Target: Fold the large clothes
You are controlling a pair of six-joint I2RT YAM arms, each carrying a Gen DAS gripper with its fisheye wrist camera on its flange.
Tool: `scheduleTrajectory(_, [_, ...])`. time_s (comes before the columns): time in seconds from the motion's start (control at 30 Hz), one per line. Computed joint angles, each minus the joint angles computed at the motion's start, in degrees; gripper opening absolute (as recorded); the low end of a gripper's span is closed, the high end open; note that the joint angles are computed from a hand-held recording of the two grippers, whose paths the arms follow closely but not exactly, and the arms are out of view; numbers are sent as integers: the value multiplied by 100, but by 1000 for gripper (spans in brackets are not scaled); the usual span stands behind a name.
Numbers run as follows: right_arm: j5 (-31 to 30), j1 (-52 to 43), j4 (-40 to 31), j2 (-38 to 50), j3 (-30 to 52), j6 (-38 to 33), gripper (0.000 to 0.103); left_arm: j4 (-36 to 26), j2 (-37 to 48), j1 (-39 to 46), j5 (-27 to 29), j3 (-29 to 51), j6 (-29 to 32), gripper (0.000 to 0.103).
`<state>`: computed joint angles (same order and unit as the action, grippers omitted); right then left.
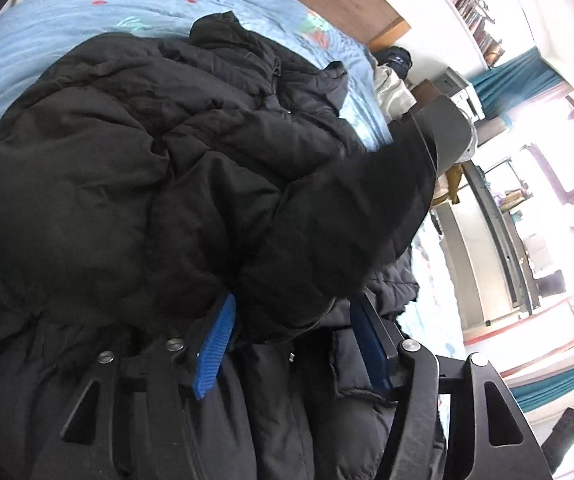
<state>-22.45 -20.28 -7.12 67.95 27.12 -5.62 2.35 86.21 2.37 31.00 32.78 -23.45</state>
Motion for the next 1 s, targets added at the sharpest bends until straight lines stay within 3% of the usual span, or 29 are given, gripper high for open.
scheduleTrajectory(0.2, [269,640,-44,-72,16,142,56,-486,-683,607,343,-132,515,59])
scheduleTrajectory(0.47, [892,2492,234,630,637,601,56,-974,-315,1326,-150,658,1200,59])
scheduleTrajectory(0.7, [1203,4159,751,2520,2320,806,56,-707,620,1618,-391,1008,1605,59])
scheduleTrajectory(1.0, [1375,4735,657,4933,4515,611,56,317,1601,1819,-289,831,1794,59])
